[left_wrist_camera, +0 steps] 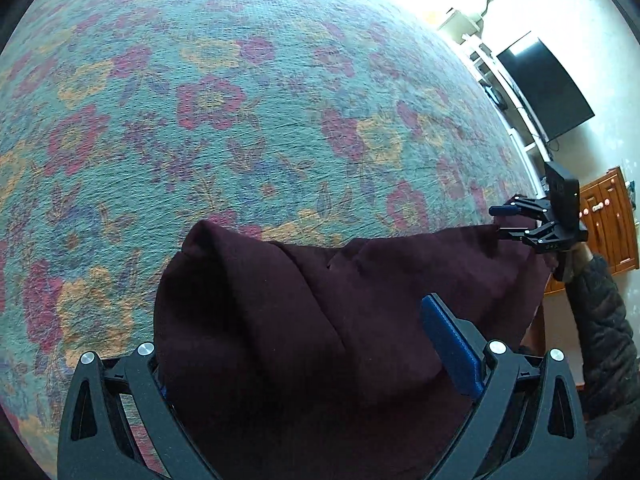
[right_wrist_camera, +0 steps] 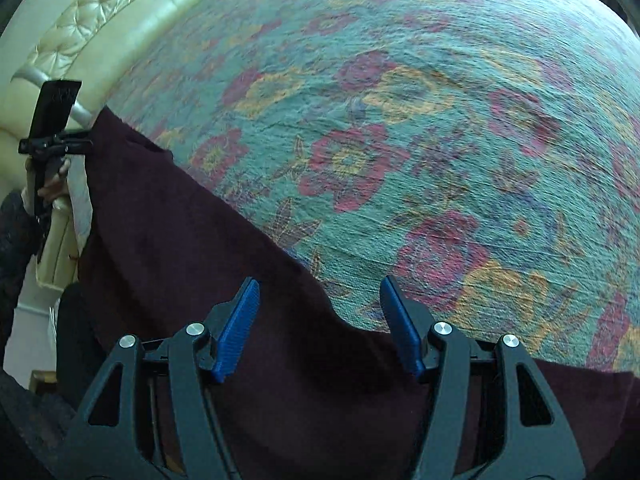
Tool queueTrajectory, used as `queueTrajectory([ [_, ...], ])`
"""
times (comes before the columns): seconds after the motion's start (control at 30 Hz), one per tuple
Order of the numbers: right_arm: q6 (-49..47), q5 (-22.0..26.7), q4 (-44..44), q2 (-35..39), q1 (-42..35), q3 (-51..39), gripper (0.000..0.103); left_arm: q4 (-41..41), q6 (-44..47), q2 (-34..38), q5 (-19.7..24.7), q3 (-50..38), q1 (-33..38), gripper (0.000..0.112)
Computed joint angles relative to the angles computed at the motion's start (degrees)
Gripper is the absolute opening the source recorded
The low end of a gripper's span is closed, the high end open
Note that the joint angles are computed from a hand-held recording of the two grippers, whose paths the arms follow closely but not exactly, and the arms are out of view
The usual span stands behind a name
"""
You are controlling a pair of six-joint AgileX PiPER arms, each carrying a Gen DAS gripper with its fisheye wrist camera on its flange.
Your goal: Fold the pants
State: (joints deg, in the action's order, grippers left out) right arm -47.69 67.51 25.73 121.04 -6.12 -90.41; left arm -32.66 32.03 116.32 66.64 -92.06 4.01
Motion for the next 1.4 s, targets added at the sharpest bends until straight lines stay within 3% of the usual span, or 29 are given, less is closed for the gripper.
queueTrajectory([
  [0.07,1.35,-0.19,-3.66,0.8,1.76,-0.51,0.06,2.57,-0.97,-0.34,-1.83,0.37,-0.63,0.065],
  [0.1,2.76,-0.26,-5.81,1.26,2.62,-0.52,0.049,4.53,-3.14,0.46,-1.83,-0.71,-0.86,0.039],
  [0.13,4.26,-0.12,-8.03,1.67,3.43,-0.47,0.031,4.43,-5.24,1.98,0.09,-2.41,-0.22,0.037],
  [0.17,4.93,-1.41,-9.8,1.1,4.07,0.65,0.026,3.2,-5.63,2.8,1.09,-2.99,0.47,0.035],
  [0.23,4.3,-1.8,-9.17,-0.4,3.86,2.0,0.005,3.56,-4.71,1.8,0.55,-1.93,0.4,0.031],
  [0.5,-1.31,-12.52,-2.87,-22.4,-0.53,20.46,0.004,-0.27,1.11,-7.62,-3.69,7.96,1.16,0.022],
  [0.77,-9.58,-20.52,2.18,-46.89,-3.77,46.59,0.004,-9.7,15.7,-24.32,-6.19,32.77,8.63,0.023],
  [0.87,-11.48,-24.62,2.75,-51.33,-3.92,55.39,0.004,-9.7,19.02,-29.33,-10.01,42.13,9.58,0.03],
  [1.0,-10.94,-28.75,3.36,-54.14,-4.01,62.64,0.007,-10.87,23.79,-34.41,-14.15,50.48,12.18,0.05],
  [1.17,-11.06,-26.09,4.17,-59.03,-7.02,65.95,0.017,-5.67,25.47,-41.33,-15.61,56.19,14.94,0.071],
  [1.27,-8.11,-22.89,1.95,-62.02,-7.15,65.73,0.02,-3.88,26.02,-44.28,-13.55,59.08,18.27,0.072],
  [1.4,-5.59,-19.62,1.34,-66.25,-7.3,66.31,0.035,-4.51,28.41,-47.05,-10.9,62.47,26.6,0.078],
])
